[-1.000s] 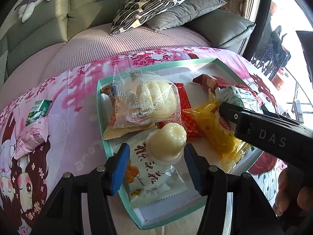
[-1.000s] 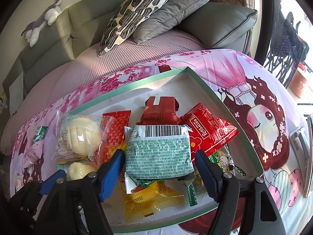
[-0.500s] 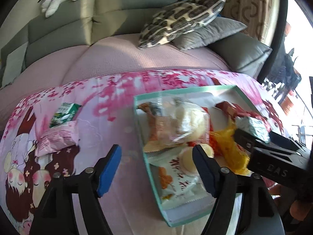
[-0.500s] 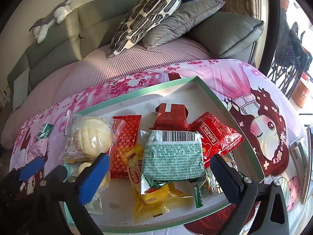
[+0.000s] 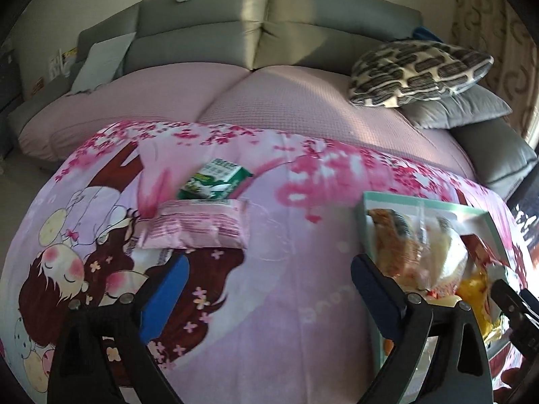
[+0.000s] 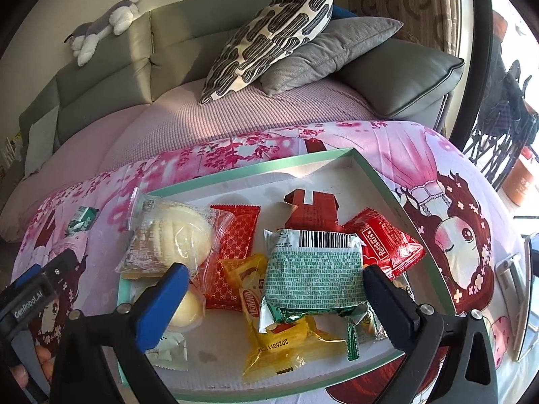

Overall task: Organize snacks
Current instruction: 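Move the left gripper to the pink packet while the right approaches the green biscuit box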

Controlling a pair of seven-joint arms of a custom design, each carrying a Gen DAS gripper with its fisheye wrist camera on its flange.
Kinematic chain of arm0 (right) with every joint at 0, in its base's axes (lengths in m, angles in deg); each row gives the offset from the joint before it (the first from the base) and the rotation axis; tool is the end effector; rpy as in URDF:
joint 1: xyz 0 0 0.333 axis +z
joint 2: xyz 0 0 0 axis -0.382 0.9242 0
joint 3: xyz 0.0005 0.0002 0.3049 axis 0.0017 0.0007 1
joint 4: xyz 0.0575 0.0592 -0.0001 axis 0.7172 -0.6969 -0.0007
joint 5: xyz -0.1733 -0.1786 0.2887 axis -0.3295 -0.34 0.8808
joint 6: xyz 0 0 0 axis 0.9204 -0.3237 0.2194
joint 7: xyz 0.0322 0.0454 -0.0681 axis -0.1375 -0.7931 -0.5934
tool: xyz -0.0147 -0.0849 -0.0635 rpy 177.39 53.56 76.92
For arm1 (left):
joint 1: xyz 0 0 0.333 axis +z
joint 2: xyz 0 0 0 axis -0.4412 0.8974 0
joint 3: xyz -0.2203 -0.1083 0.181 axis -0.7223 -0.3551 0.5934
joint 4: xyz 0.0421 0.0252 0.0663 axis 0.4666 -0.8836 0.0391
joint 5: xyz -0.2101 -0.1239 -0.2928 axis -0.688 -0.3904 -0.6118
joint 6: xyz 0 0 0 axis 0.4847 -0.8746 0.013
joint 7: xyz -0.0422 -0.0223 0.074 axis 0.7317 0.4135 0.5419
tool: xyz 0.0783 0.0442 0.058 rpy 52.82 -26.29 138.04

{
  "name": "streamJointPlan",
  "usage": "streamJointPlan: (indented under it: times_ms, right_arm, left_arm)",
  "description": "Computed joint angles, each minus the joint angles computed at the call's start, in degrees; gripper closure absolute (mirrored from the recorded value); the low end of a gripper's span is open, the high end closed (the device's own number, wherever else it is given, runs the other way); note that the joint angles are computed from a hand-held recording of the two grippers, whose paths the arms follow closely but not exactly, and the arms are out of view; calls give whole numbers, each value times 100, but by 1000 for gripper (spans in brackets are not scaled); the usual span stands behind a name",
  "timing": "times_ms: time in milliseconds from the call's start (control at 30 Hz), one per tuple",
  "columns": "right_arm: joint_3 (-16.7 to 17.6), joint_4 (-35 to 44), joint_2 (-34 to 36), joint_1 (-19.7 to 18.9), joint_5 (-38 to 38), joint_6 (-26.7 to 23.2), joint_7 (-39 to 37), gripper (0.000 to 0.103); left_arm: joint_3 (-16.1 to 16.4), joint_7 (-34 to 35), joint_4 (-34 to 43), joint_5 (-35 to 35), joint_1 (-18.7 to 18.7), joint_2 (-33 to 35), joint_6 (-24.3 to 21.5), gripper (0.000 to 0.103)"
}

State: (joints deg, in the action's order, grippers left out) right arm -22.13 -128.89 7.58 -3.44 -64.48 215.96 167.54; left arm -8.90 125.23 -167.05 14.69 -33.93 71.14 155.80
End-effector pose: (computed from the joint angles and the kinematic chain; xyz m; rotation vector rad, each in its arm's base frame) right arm 0.5941 0.2145 0.5381 -1.4332 2.1322 -0.7588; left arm 0.6649 -0.1600 0.5229 -1.8348 1.8254 -0.7629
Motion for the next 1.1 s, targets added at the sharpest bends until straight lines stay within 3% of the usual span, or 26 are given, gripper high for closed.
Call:
streamJointPlan:
  times_ms: [367, 800, 1100]
  right_arm:
    - [34, 195, 87, 133, -593, 222, 234, 0]
    - [49, 1151, 959, 569, 305, 667, -912, 0]
    - [-72, 1867, 1572, 907, 922, 743, -1498, 0]
  left_arm:
    - [249, -653, -117, 270, 156, -74, 194, 6]
    - [457, -1143, -208, 631, 476, -212, 14, 6]
    - [363, -839, 48, 446, 711, 5, -512, 6]
